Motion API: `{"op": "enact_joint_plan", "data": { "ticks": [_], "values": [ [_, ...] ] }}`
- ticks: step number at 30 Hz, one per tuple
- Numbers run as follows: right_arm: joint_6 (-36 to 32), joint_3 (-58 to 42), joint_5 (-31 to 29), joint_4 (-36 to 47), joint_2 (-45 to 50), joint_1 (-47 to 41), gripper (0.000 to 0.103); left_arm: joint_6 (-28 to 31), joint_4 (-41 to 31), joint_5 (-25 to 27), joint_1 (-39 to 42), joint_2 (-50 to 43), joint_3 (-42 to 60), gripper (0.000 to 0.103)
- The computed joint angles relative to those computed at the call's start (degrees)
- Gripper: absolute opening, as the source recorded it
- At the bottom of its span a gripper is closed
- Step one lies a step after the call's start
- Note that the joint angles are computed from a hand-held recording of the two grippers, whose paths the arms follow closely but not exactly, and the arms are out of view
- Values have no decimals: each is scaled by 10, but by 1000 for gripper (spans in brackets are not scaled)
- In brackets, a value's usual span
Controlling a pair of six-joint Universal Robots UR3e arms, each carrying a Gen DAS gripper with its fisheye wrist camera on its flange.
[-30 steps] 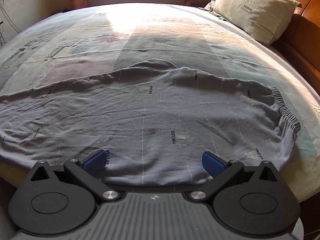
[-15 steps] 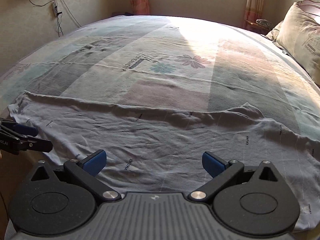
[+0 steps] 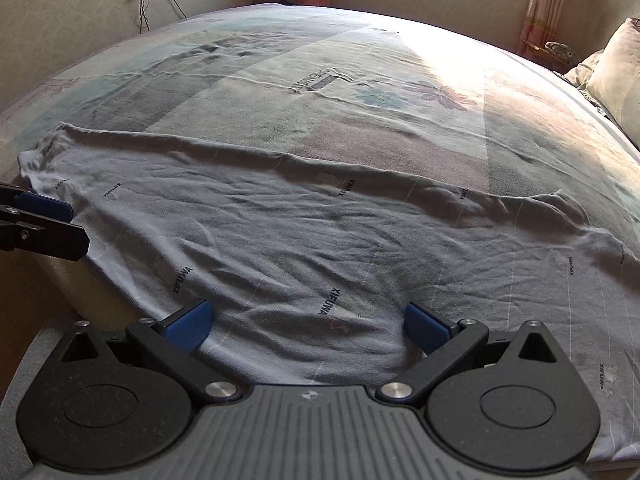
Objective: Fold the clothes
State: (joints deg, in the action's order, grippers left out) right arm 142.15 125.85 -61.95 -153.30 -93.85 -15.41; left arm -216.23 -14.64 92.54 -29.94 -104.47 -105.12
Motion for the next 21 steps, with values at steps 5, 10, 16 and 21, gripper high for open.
{"op": "enact_joint_plan", "data": {
  "ticks": [5,10,16,21],
  "values": [
    [-3,15,9,-13,-6,-7,103,-85,96,31,63,147,-182,102],
    [2,18,10,-19,-6,-7,103,-162,144,0,173,289,-337,102],
    [4,-23,14,74,-23,-11,103,-214,224,-106,302,323,-435,102],
    [-15,-68,99,233,-61,-53,103,-239,322,-141,331,256,-459,102]
  ]
}}
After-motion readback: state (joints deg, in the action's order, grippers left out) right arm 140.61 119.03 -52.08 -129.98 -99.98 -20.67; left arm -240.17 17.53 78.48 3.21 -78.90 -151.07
